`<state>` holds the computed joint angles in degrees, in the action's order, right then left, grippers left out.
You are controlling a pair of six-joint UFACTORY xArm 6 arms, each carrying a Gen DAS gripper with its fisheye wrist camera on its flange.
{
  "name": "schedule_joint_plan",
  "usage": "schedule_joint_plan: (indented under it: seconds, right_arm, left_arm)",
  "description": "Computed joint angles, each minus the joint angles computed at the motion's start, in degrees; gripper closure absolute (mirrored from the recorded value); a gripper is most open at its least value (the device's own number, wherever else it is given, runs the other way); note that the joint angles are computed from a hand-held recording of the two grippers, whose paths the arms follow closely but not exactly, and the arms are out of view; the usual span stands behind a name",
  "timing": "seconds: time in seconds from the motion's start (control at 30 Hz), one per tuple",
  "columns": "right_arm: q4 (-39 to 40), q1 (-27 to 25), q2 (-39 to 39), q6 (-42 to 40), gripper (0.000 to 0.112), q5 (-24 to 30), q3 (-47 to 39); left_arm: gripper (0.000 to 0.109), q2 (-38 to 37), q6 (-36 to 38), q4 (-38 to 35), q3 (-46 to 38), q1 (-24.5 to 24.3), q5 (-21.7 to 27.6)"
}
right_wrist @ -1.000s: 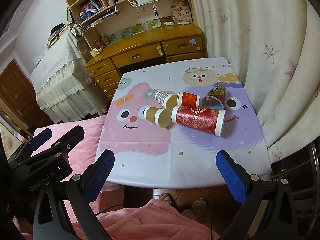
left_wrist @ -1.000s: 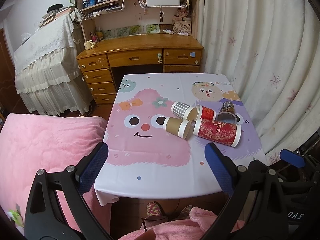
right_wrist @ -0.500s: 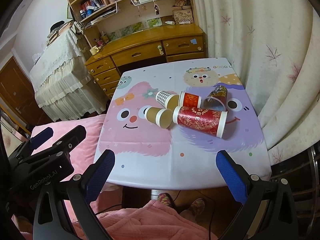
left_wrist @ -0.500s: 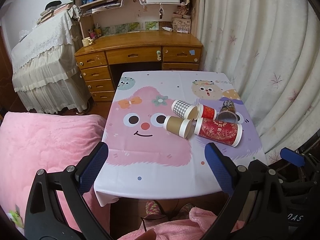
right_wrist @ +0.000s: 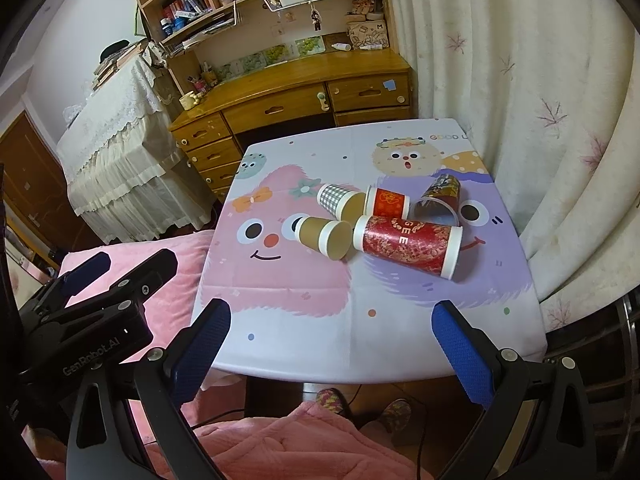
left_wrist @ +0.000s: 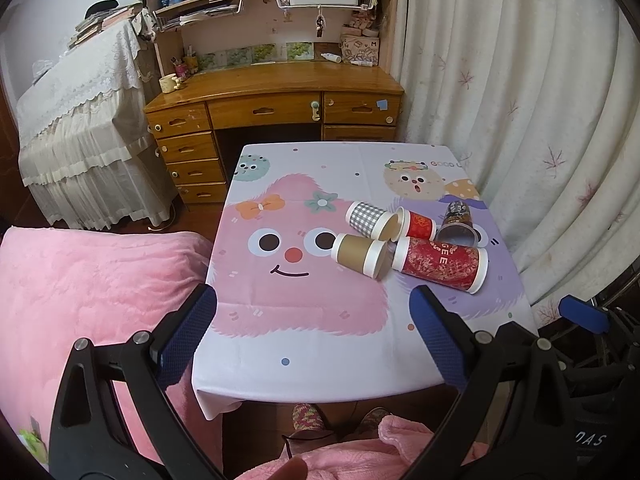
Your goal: Flip cup upright
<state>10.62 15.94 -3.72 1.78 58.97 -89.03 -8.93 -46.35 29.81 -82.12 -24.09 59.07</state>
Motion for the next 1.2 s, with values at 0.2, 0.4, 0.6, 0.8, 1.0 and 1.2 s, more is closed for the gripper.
schedule_joint_plan:
  seconds: [0.2, 0.4, 0.6, 0.8, 1.0, 1.2]
  right_arm:
    - [-1.90, 2.06, 1.02, 3.33, 0.010, -0.90, -1.09]
    - [-4.43, 4.48, -0.10, 6.71, 0.010, -3.02, 0.65]
    - [-7.10, 7.01, -1.89, 10.78, 0.011, -3.99, 3.53]
    - [-7.28, 7.32, -2.08, 12.79, 0.015, -3.13, 3.91]
    - [-2.71, 4.02, 0.70, 9.48, 0.027, -0.71, 1.36]
    - [0.43, -0.74, 9.16, -0.53, 0.027, 1.89, -7.85]
  left_arm:
    - [0.012, -1.25, 3.24, -2.21, 2.69, 2.98, -4.75]
    - [0.012, -3.08, 7.48, -6.77, 5.64, 5.98, -9.56]
    - [0.012, -2.57, 15.04, -14.40, 5.32, 8.10, -11.77]
    - [0.012, 1.26, 20.08, -20.86, 1.79, 9.09, -10.13]
    - [0.013, 9.17, 23.37, -27.08, -5.80, 9.08, -5.23]
    - [0.013, 20.63, 18.55, -26.38, -18.96, 8.00, 1.79]
